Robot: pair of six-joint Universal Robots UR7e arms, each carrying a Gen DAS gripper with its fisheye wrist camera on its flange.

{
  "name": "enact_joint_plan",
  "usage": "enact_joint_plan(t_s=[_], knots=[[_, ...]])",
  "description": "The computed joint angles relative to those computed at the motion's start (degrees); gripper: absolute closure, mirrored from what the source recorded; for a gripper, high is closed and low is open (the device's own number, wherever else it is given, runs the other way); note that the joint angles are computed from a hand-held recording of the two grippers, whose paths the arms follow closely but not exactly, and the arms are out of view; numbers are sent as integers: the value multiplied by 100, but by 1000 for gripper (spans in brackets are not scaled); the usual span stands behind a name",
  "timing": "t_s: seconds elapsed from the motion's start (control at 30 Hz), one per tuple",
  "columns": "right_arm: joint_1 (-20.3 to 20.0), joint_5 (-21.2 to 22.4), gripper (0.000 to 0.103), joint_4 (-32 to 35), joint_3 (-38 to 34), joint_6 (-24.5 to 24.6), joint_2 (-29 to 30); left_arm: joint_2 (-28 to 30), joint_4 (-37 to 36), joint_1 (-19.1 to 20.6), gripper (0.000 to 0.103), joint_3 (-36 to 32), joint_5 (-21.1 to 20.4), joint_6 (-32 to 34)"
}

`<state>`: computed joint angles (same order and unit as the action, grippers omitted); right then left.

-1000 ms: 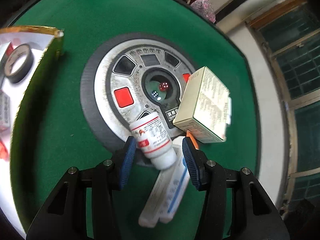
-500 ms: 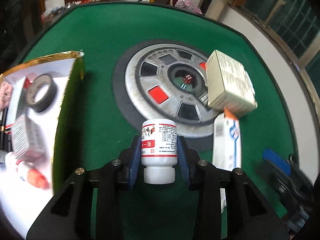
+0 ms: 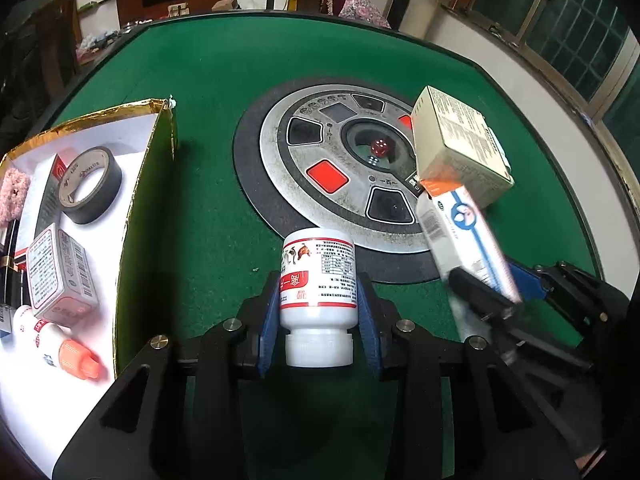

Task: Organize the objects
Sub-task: 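Grasp the red-labelled white bottle with the left tool while the right tool grasps the white tube, then lift and carry the bottle and tube toward the tray with both tools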

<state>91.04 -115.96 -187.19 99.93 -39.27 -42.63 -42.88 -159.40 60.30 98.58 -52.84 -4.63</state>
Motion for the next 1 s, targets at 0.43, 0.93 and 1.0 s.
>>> enact_joint_plan(t_s=[0.43,0.93,1.0], knots=[[-58,588,88,43,360,220,-389,120,-215,-48,68,7,44,301],[-59,1113,88,-91,506,609,-568,-40,-1341,-259,68,408,253,623],[-63,1182,88,-97,534,659,-594,-64,-1548,-294,68,486,380,698]])
